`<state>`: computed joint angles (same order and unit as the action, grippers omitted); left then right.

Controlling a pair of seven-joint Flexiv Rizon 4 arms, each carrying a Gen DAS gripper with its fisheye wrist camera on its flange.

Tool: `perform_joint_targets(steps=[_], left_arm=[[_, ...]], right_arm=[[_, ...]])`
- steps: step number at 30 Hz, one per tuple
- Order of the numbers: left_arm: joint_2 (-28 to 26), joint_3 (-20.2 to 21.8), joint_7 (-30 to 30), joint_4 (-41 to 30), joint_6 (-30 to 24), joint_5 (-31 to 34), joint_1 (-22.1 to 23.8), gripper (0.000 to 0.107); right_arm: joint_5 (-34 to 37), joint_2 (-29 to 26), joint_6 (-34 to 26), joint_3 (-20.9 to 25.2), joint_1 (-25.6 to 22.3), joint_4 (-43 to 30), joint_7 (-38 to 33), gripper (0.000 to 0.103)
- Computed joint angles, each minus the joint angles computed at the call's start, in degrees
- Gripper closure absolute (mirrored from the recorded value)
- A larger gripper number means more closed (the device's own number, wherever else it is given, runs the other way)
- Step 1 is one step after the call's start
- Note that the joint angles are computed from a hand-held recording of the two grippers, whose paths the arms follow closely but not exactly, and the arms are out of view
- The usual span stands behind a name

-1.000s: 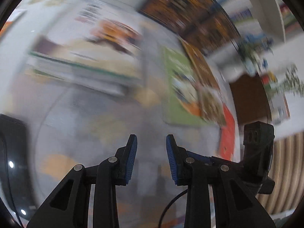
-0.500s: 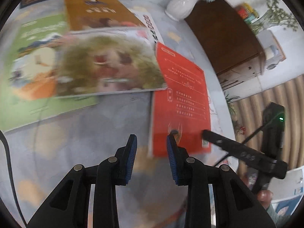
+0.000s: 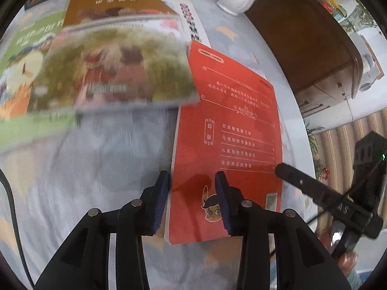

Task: Organize books
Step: 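Grip the red book's edge with the left gripper, then flip the red book over with the left gripper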

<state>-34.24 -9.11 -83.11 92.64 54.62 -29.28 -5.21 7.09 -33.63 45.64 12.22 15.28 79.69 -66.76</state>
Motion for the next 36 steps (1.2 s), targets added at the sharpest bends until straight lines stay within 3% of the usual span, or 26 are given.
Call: perform_joint_targets(steps=[6,10,17,19,25,30,32,36], left_arm=[[7.4,-2.8,5.8,12.3,1.0,-6.3,0.7,0.072],[9.8,-1.9,5.4,16.0,2.4,-9.7,-0.6,0.072],[8.7,-2.1,6.0,15.6,2.9,-12.3,-0.5,0.072],[8.9,-2.7,7.0,16.4,3.2,-14.3,-0.2,0.072],[9.5,-4.9,12.7,18.8,5.5,-22.7,0.4,0.068],[11.5,-5.8,18.8,21.8,7.8,-33.6,0.5,0.068],[14.4,-5.7,23.4,24.8,12.3,-43.0,-0.3,0.068],[20.2,-1.7,26.4,30.3,23.4,-55.3,-3.8,0.068]], right_arm=[[7.4,4.1,-9.7,4.5,-5.2,3.4,-12.9,0.062],[8.7,5.8,-8.5,2.7,-4.0,5.7,-14.6,0.063],[14.3,4.2,-8.5,3.3,-5.6,3.4,-16.8,0.058],[18.0,4.6,-11.3,4.5,-7.6,2.8,-18.6,0.058],[36.4,5.8,-18.9,9.1,-14.4,-2.6,-33.6,0.058],[34.7,4.6,-20.3,7.7,-7.5,-8.9,-37.8,0.058],[33.1,3.7,-20.4,7.5,-4.9,-11.5,-39.5,0.058],[27.6,0.2,-21.9,7.0,0.9,-17.3,-41.0,0.058]])
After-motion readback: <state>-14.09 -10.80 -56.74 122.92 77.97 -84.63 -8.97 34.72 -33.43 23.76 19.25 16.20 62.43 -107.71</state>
